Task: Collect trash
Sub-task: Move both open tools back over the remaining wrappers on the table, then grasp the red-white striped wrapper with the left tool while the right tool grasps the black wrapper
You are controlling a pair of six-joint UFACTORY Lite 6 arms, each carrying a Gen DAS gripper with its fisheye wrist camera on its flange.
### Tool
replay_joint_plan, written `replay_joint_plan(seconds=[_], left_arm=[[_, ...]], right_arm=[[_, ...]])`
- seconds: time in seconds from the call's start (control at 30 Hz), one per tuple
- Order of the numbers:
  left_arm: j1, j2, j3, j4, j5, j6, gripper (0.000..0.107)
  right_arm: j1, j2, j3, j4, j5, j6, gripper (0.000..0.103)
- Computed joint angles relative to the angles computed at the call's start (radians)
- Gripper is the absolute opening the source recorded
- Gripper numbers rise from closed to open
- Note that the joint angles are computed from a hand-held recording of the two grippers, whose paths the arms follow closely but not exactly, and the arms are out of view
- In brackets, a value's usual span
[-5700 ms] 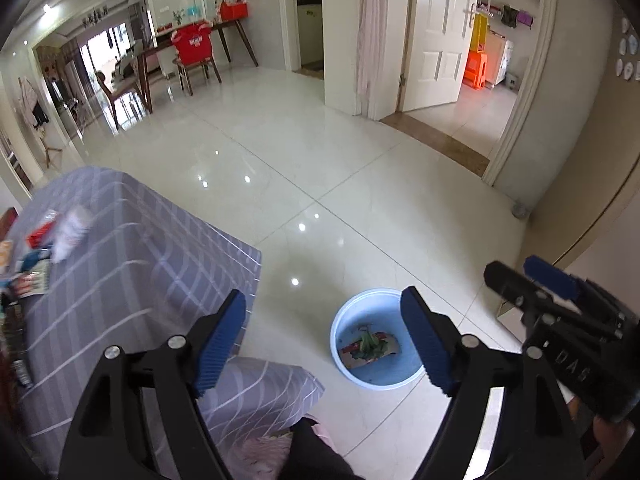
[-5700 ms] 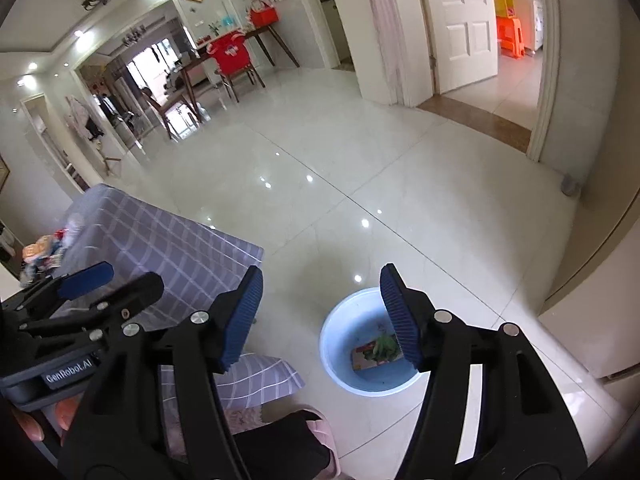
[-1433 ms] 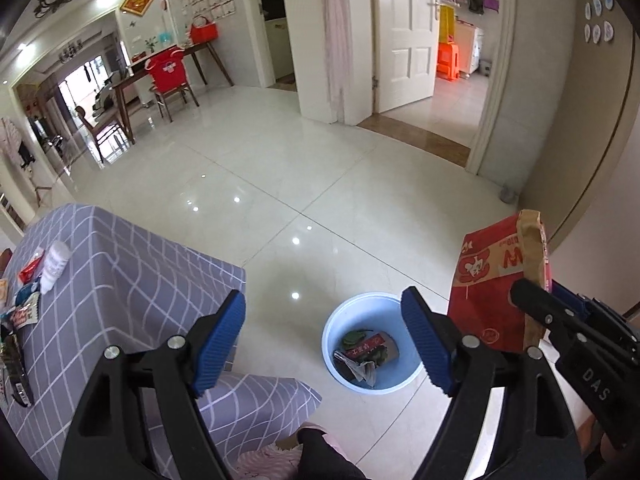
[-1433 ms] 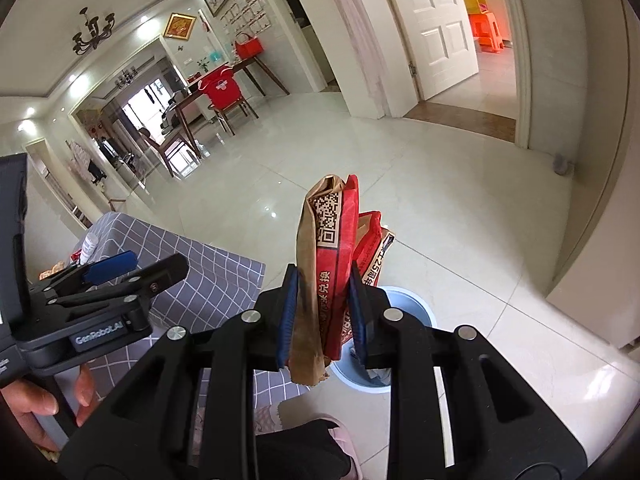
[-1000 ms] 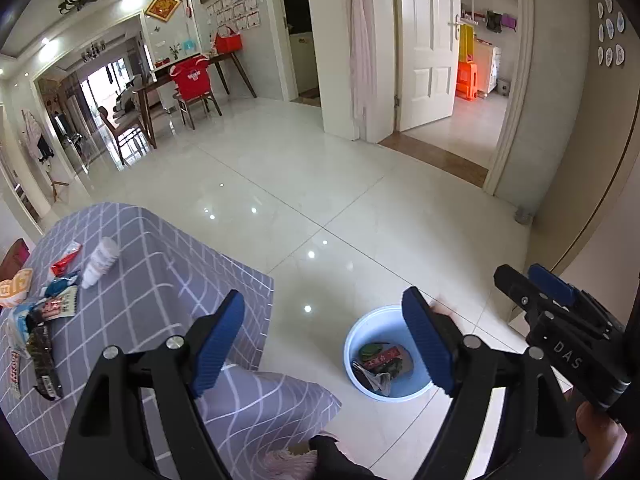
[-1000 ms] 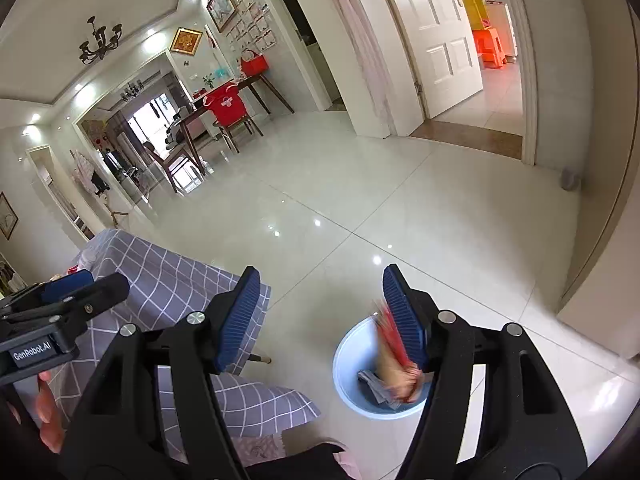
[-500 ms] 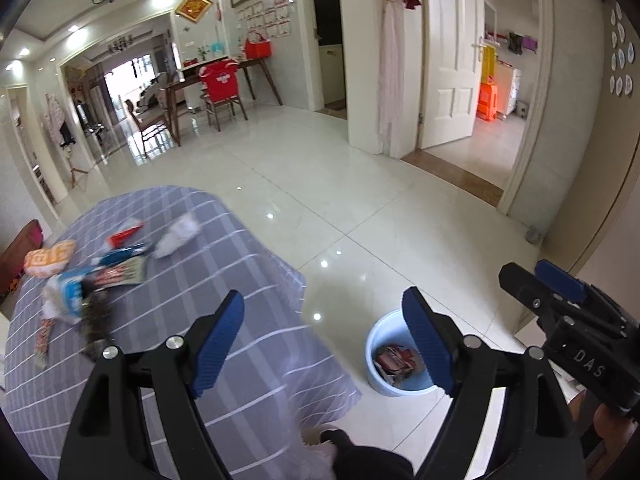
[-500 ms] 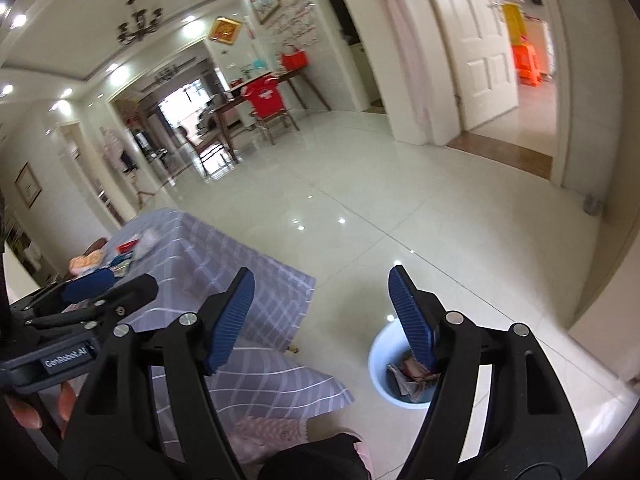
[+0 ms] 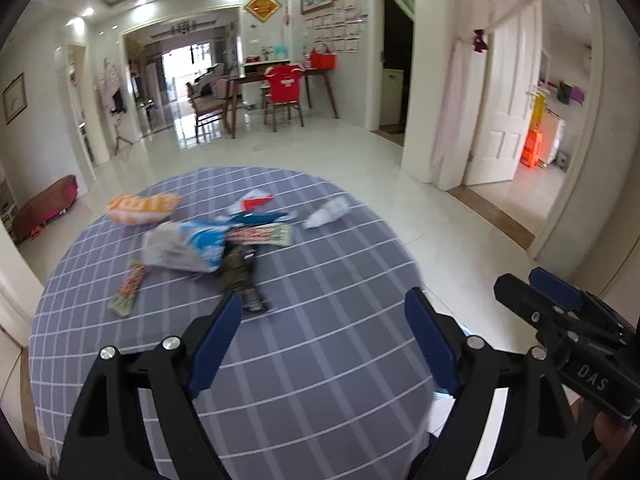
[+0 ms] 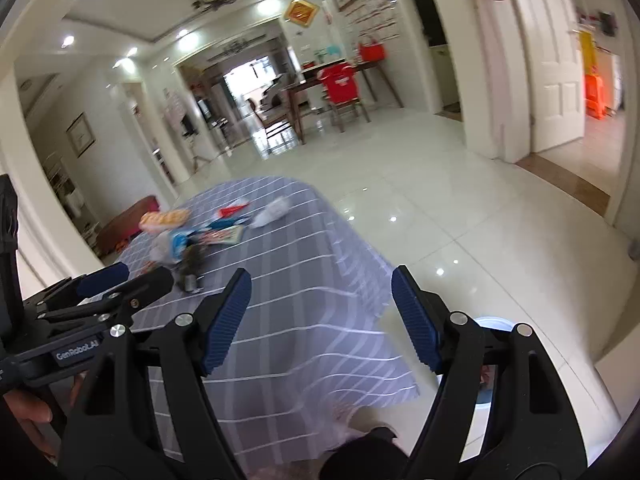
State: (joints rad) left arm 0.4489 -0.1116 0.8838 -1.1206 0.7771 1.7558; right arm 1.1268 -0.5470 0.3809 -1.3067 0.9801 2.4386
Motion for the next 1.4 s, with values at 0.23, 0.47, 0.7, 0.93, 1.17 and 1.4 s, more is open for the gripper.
replay_joint_plan(seconds=[0.23,0.47,0.7,0.93,1.17,1.4], left_arm=[[0.134,0.178,0.164,0.014,0.049,0.030,0.082],[0.230,0.377,0.355,0.044,0.063,0.008,0.082],[0.268,0.591,0.584,0.103,0.052,-0.095,0.082],[0.251,0.705,0.724,0.145,0.053,-0.172,0.082],[0.211,0.796,0.844,0.194,-0.010,-0.237,0.082],[0.147,1.000,1.137,0.332,0.006,-0.429,0.081]], right_arm=[[-0.053,0.294,0.222,-0.101,-0.136,0.020,0.072],[-0.125,0.538,0.419,-0.152,-0.277,-0.007,0.072],[-0.185,0.683,0.535,-0.185,-0.378,-0.025,0.072],[-0.295,0.868,0.745,-0.113,-0.501,-0.199,0.072],[-0.396,1.116,1.088,0.270,-0.556,-0.701,0.065],[-0.450,1.129,1.084,0.293,-0.644,-0.758,0.023]])
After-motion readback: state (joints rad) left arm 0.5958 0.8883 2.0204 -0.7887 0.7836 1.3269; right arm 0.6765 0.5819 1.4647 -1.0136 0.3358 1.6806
